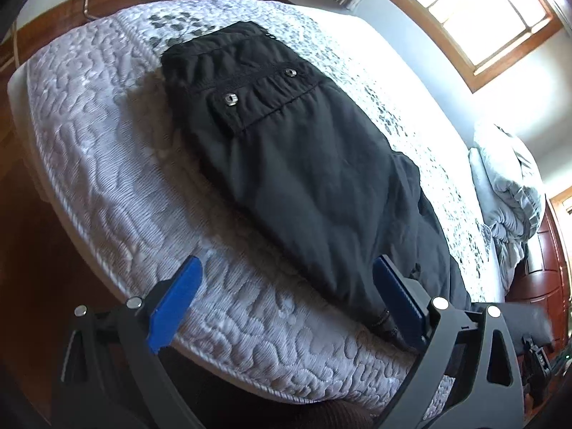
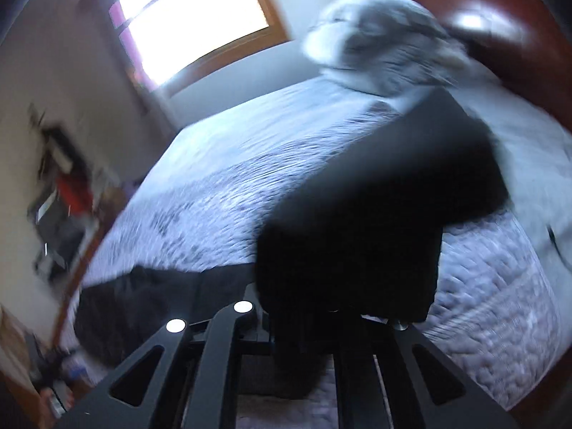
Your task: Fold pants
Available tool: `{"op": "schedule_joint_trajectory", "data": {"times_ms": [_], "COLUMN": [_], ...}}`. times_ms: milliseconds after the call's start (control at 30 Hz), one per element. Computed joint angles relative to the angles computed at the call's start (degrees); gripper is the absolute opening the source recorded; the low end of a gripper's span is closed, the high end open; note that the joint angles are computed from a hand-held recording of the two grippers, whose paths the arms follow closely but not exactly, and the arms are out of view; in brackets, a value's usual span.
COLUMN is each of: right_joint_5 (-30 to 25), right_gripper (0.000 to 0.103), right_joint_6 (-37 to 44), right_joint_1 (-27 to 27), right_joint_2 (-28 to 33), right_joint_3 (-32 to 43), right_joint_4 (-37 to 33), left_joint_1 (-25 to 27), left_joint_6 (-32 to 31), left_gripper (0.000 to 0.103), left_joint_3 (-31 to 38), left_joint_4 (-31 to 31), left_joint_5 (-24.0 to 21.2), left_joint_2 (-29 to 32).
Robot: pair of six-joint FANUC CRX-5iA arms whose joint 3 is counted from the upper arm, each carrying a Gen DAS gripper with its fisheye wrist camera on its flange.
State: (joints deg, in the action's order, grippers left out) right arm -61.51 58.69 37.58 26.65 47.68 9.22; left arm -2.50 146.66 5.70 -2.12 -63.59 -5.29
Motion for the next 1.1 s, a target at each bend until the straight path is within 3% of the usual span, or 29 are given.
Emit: {"op": "schedule_joint_trajectory", "data": {"times_ms": [67,367,500,700,833,933,967,1000,1100], "right_joint_5": [-3.74,-16.66,-21.79,-21.71,-26.16,-26.67,-28.7,-30.31,-25.67], "right_gripper": [0.008,0.008,0.009,0.009,0.01,0.02,0.032,0.038,0.049], "right_joint_6": [3.3,7.1,9.06,11.59,15.31,17.11,18.39,19.34,20.38], "right_joint_1": [2.15,7.03,8.96,10.11,11.36,11.72,11.81,11.99,12.45], "right_joint_2": [4.41,15.24,20.85,20.48,22.6,21.9,23.05,23.58,18.03], "right_joint_3": [6.51,21.0,28.28,26.31,29.92,27.92,30.02,31.2,21.85], "right_joint_4": [-0.27,-5.32,-3.59,-2.69,-1.92,-3.24,-3.51,-3.79,-3.58], "left_joint_1": [0.04,-1.71,-2.12,-3.25,-3.67,-3.39,-3.24,-3.03,-2.75], "left_joint_6": [0.51,1.36,1.77,1.3,0.95,1.2,1.43,1.51,2.24], "left_gripper": [0.096,0.096,0.096,0.096,0.096,0.096,0.096,0.096,0.096], "left_joint_3": [-0.67,0.36,1.04,2.8,3.33,3.02,2.75,2.4,2.44], "left_joint_4": [0.28,1.49,2.75,4.19,4.26,5.05,5.53,5.96,5.94], "left_joint_5": [0.34,2.98,4.77,5.85,6.11,6.01,6.1,6.22,5.79], "left_joint_2": [-0.7,0.54,1.82,4.53,5.51,5.94,6.05,6.01,6.47]}}
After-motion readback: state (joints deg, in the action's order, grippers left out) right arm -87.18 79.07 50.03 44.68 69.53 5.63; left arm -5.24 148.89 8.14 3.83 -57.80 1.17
